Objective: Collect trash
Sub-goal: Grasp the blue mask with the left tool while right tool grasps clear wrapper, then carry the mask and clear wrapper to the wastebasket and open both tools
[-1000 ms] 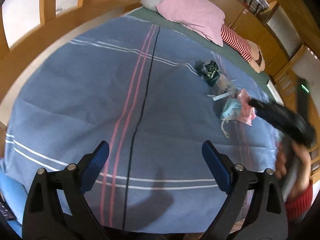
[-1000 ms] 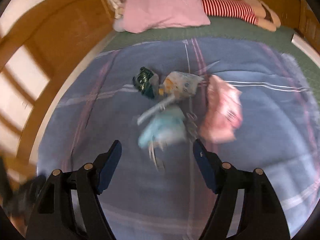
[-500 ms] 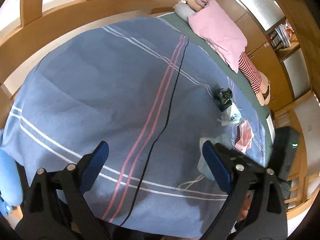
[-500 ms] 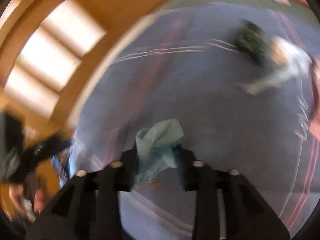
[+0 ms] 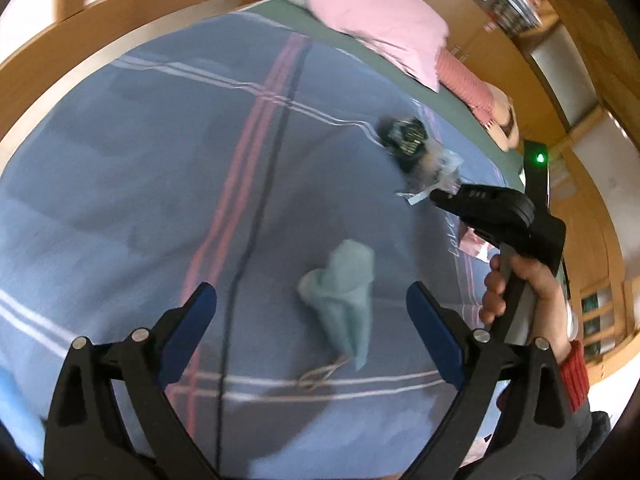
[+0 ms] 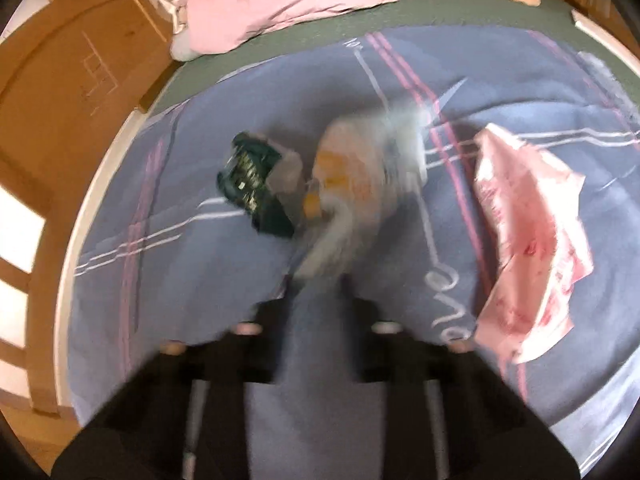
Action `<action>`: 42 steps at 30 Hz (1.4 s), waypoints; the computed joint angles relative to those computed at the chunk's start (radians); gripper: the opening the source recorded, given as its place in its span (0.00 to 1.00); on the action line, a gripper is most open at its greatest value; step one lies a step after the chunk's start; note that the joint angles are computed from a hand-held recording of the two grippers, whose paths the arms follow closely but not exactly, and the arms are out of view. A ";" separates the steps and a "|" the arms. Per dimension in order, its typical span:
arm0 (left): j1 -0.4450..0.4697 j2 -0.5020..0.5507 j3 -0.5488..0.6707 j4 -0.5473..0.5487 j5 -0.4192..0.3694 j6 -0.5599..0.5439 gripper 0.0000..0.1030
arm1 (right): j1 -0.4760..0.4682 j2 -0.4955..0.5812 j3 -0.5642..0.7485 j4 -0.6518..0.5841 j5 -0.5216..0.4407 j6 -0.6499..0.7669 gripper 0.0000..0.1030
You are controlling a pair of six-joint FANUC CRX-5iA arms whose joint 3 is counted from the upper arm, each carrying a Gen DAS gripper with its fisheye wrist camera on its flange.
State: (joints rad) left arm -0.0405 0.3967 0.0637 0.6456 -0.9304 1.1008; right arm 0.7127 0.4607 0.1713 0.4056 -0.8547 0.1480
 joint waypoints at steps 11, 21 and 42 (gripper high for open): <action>-0.077 0.048 0.056 -0.179 -0.010 -0.097 0.43 | 0.092 -0.120 -0.123 0.103 -0.062 0.048 0.21; -0.086 -0.043 -0.022 -0.218 0.119 -0.120 0.17 | -0.019 0.117 0.126 0.182 -0.210 -0.076 0.82; -0.018 -0.112 -0.176 0.157 0.148 -0.373 0.16 | 0.074 -0.102 -0.110 0.078 -0.033 0.018 0.19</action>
State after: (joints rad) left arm -0.0587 0.2844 -0.1125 0.8025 -0.7827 0.7277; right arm 0.7864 0.3585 0.0616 0.4840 -0.8878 0.1659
